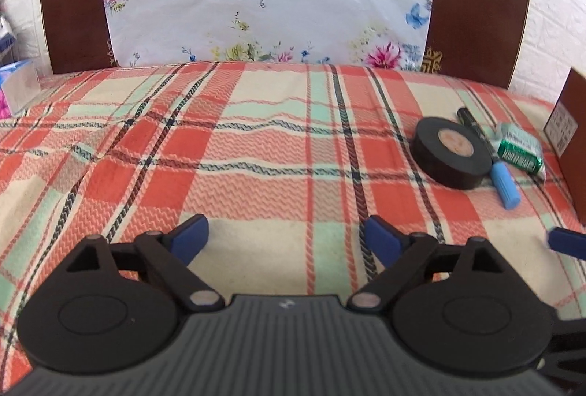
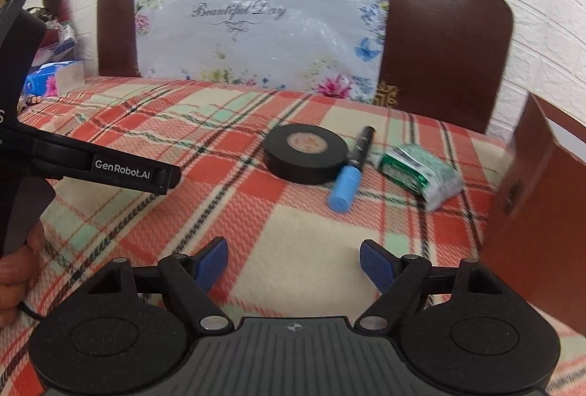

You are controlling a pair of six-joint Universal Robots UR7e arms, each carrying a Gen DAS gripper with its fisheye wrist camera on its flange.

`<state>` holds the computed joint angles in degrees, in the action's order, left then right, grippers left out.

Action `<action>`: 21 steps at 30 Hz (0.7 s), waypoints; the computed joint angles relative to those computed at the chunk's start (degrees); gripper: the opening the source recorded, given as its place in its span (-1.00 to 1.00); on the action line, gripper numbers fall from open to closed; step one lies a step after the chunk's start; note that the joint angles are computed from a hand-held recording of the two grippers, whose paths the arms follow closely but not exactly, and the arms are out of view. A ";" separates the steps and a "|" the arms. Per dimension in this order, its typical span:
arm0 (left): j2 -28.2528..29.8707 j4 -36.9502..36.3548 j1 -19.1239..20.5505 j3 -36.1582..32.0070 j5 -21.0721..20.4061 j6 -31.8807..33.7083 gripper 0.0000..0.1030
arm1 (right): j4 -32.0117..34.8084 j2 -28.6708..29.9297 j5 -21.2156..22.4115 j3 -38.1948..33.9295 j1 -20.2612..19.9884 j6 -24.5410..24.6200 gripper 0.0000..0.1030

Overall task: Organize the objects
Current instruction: 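Move the right gripper back and grasp the black tape roll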

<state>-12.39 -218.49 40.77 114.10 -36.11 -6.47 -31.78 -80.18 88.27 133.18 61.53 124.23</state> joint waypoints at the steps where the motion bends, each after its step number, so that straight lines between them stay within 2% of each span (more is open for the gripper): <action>1: 0.16 -1.22 0.15 0.11 -0.49 0.44 0.81 | 0.27 0.76 -0.17 -0.79 0.46 -0.32 0.52; 5: 0.66 -4.16 0.42 0.23 -1.44 1.44 0.81 | 3.55 3.90 -0.16 -5.40 2.31 1.05 0.51; 7: 0.76 -6.33 0.74 0.50 -2.17 1.22 0.82 | 2.89 4.96 -0.21 -6.64 2.94 2.32 0.45; 11: 0.55 -9.34 1.71 1.05 -4.13 0.12 0.82 | -2.96 5.37 -3.61 -4.88 2.69 -1.15 0.49; 15: 0.81 -10.81 1.78 1.18 -4.65 0.48 0.82 | -2.98 6.28 -2.89 -5.95 3.52 -2.65 0.53; 17: 0.68 -13.33 2.50 1.70 -6.38 0.25 0.82 | -0.04 7.04 -0.44 -8.37 4.34 -1.00 0.53; 18: 0.65 -14.50 2.87 1.88 -7.02 -0.15 0.82 | 1.64 7.52 0.84 -9.76 4.65 0.32 0.61; 21: 0.50 -16.20 3.57 2.16 -8.34 -1.26 0.82 | 7.09 8.76 3.33 -14.25 4.85 6.25 0.62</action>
